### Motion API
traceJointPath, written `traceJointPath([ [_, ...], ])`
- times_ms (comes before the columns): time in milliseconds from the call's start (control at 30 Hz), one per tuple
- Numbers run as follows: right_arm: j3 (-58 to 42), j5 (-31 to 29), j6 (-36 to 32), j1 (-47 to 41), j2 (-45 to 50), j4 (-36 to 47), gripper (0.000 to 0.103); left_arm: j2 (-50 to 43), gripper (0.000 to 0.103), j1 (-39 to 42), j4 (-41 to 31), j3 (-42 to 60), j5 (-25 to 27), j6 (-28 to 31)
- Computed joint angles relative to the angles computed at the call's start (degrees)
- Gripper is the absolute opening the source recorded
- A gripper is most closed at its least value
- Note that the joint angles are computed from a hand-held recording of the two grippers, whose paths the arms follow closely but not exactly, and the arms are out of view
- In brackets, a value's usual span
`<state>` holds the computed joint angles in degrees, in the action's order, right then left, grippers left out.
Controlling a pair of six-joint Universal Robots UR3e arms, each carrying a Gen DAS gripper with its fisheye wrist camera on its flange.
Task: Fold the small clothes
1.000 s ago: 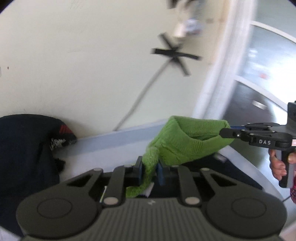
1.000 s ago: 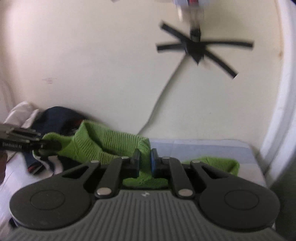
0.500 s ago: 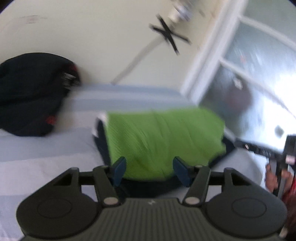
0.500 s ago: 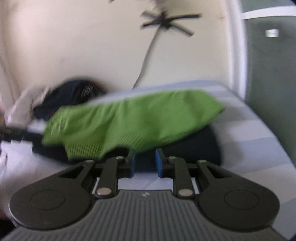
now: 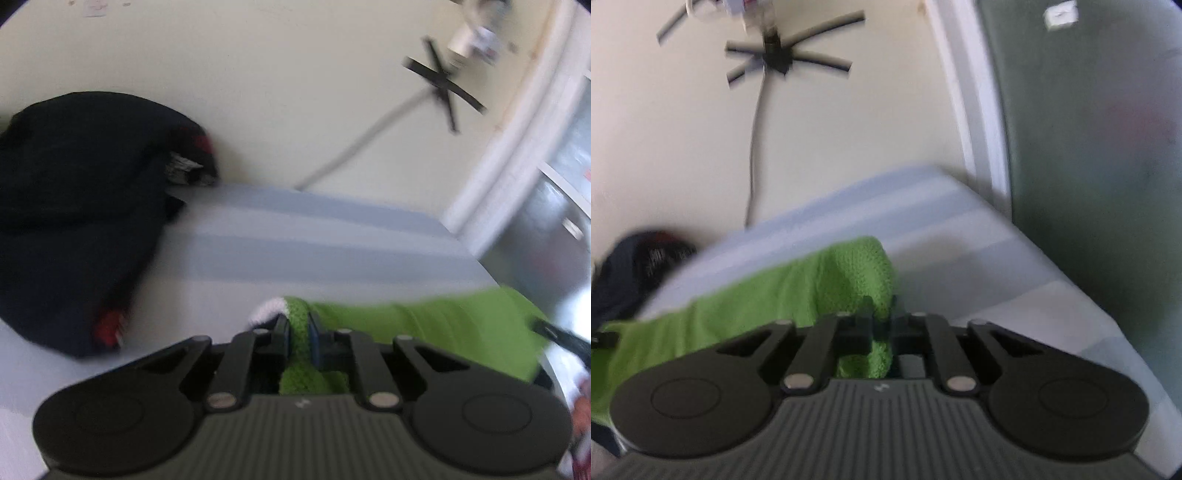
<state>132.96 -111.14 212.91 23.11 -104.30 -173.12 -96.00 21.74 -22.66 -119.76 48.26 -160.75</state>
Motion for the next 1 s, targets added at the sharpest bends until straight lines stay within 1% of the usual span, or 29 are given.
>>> traceJointPath([
  [33,0.28,-3.31,0.15,3.21,0.37,-2.38,0.010,-2.37,0.010,-0.12,-1.28,2.11,0.22,-1.42],
  [67,0.94,-5.34,1.47,5.37,0.12,-3.77,0.010,-3.73,0.011,-0.13,-2.21,3.20,0.16,-2.14],
  [100,1.77,-5.81,3.26,6.33,-0.50,-4.02,0.011,-4.24,0.011,0.00,-1.60,2.82,-0.03,-2.21],
  [133,2.13,-5.93,4.66,6.81,-0.73,-2.08,0.011,-3.54,0.014,0.24,0.09,1.16,0.00,-1.64],
  [167,1.99,-5.54,4.05,6.02,-0.45,0.73,0.014,-1.87,0.020,0.80,0.46,-0.75,-0.14,-0.15],
  [200,1.45,-6.21,3.58,5.97,0.45,2.97,0.029,-0.03,0.028,1.21,-0.13,-2.03,0.50,0.86],
  [233,2.23,-7.97,3.91,6.47,0.78,2.19,0.040,1.97,0.046,2.42,-0.70,-3.49,0.41,2.12],
  [267,1.40,-10.12,5.78,6.77,0.93,3.04,0.055,4.88,0.049,4.91,-0.88,-6.37,-1.34,3.55],
  [300,1.71,-11.48,7.17,7.15,-0.32,2.66,0.055,7.10,0.049,7.29,-1.18,-8.19,-3.30,3.65],
  [333,1.81,-13.45,8.06,8.25,-0.72,0.72,0.055,9.28,0.047,9.52,-2.51,-9.57,-5.30,3.61],
  [367,0.72,-16.55,8.77,10.32,0.48,-0.76,0.055,11.16,0.046,11.74,-4.57,-10.42,-7.68,3.67],
  [400,-1.58,-19.52,8.19,12.59,2.32,-1.15,0.055,12.81,0.045,13.37,-7.09,-10.82,-10.06,4.25],
  [433,-4.64,-20.49,6.09,14.30,4.40,-0.66,0.055,14.29,0.041,14.14,-9.14,-11.06,-11.82,4.94],
  [467,-7.25,-19.80,3.52,15.39,6.95,-1.36,0.053,15.68,0.037,14.27,-10.38,-11.49,-12.95,5.58],
  [500,-9.86,-18.56,1.67,16.30,9.21,-1.55,0.053,16.62,0.037,13.52,-10.73,-11.82,-13.53,6.11],
  [600,-18.25,-9.74,-3.57,17.20,17.54,-2.78,0.053,16.41,0.037,9.41,-9.29,-12.30,-13.58,7.69],
  [633,-20.38,-6.79,-4.50,17.27,19.67,-2.89,0.053,15.07,0.037,7.16,-6.65,-12.51,-12.21,6.88],
  [700,-24.16,-2.02,-6.22,16.94,23.56,-1.80,0.048,11.18,0.037,2.87,-0.07,-12.78,-8.28,4.61],
  [767,-26.83,-0.41,-8.66,15.79,25.84,1.07,0.043,6.97,0.037,-0.94,7.65,-13.36,-2.45,1.54],
  [800,-27.74,-2.85,-9.11,15.74,26.74,3.07,0.038,4.63,0.035,-2.23,14.62,-14.90,0.13,0.24],
  [833,-27.99,-5.62,-9.60,15.44,27.25,3.84,0.037,3.38,0.036,-2.50,20.09,-16.85,0.58,0.52],
  [867,-26.76,-9.06,-8.87,15.11,26.92,4.11,0.031,2.99,0.037,-2.75,22.79,-18.01,1.02,0.98],
  [900,-23.64,-11.14,-7.31,13.83,25.21,3.05,0.013,2.42,0.037,-3.56,25.64,-18.78,2.27,0.44],
  [933,-19.65,-10.08,-6.47,11.23,22.94,0.30,0.003,1.57,0.037,-4.50,28.23,-19.17,3.48,-0.15],
  [967,-14.73,-7.57,-4.90,8.66,19.46,-2.71,0.000,0.12,0.037,-5.80,31.73,-19.45,5.10,-0.83],
  [1000,-9.64,-3.16,-3.74,5.65,16.23,-7.14,0.000,-1.49,0.038,-7.21,35.72,-19.89,6.94,-1.34],
])
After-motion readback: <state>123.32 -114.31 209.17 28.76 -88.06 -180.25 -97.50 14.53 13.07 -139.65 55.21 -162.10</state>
